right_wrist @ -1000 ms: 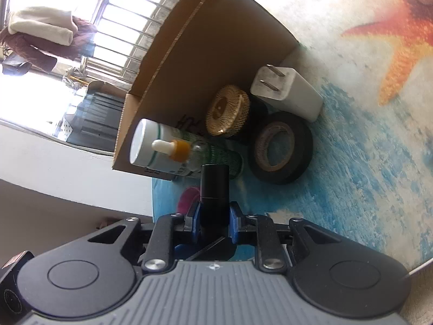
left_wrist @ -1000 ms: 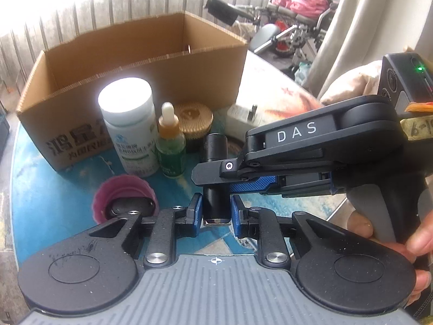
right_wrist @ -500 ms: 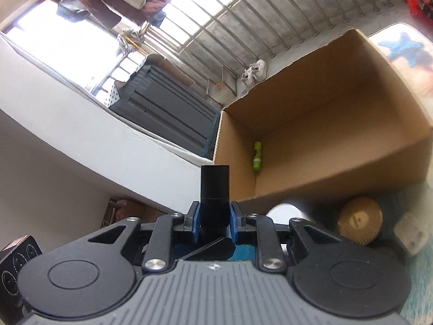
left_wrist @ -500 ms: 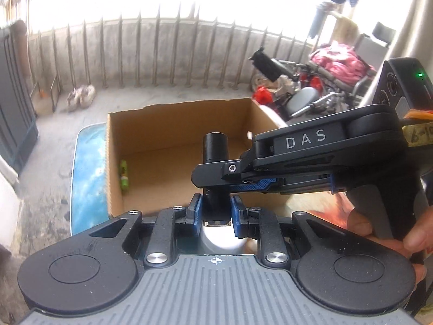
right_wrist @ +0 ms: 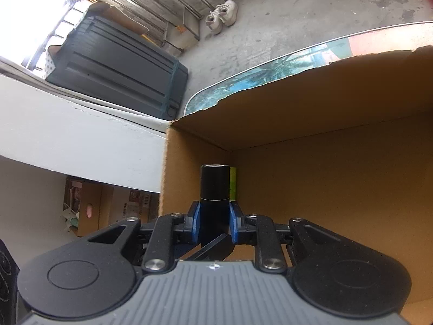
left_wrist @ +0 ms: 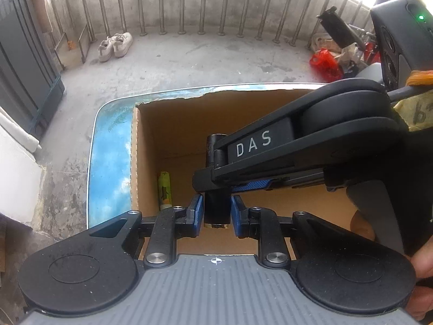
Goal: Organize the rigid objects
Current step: 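Carry the black cylinder into the box and release it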
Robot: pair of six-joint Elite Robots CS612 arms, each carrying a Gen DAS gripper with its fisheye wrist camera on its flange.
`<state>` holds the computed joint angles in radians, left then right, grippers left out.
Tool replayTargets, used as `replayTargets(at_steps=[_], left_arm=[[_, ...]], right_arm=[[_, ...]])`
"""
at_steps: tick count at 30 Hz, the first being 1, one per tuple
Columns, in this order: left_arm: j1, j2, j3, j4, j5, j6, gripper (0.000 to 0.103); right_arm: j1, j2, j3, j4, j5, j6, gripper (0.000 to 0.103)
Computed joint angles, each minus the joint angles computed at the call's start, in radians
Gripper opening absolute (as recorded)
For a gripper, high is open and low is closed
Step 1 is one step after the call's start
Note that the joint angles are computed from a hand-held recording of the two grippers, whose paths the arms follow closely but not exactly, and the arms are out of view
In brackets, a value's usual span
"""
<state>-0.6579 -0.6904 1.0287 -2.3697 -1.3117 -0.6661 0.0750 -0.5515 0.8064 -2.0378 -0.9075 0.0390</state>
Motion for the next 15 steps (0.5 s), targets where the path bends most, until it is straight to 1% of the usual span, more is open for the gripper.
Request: replayTargets(at_steps=[3, 6, 9, 12, 14, 15], left_arm=[[0.002, 0.012, -0.019, 0.025, 0.005, -0.01, 0.022], [0.003, 0.016, -0.026, 0.041, 0.004, -0.015, 0.022], [0.002, 0.019, -0.032, 0.049, 0.004, -0.016, 0.022], [0.002, 0.012, -0.022, 0.033, 0.006, -0.023, 0.023], [0.0, 0.001, -0.004, 0.011, 0.011, -0.024, 0.023], [-0.003, -0.005, 0.004, 0.002, 0.016, -0.021, 0.024]], right_arm=[[0.008, 0.043, -0.065, 0.05, -0.023, -0.002, 0.024], [0.015, 0.067, -0.093, 0.073, -0.05, -0.004, 0.024], [0.021, 0.075, -0.098, 0.072, -0.07, -0.012, 0.025], [0.019, 0.068, -0.082, 0.029, -0.071, -0.008, 0.027], [0.017, 0.058, -0.066, 0.01, -0.065, -0.003, 0.036], [0.015, 0.052, -0.058, 0.0, -0.068, -0.004, 0.05]])
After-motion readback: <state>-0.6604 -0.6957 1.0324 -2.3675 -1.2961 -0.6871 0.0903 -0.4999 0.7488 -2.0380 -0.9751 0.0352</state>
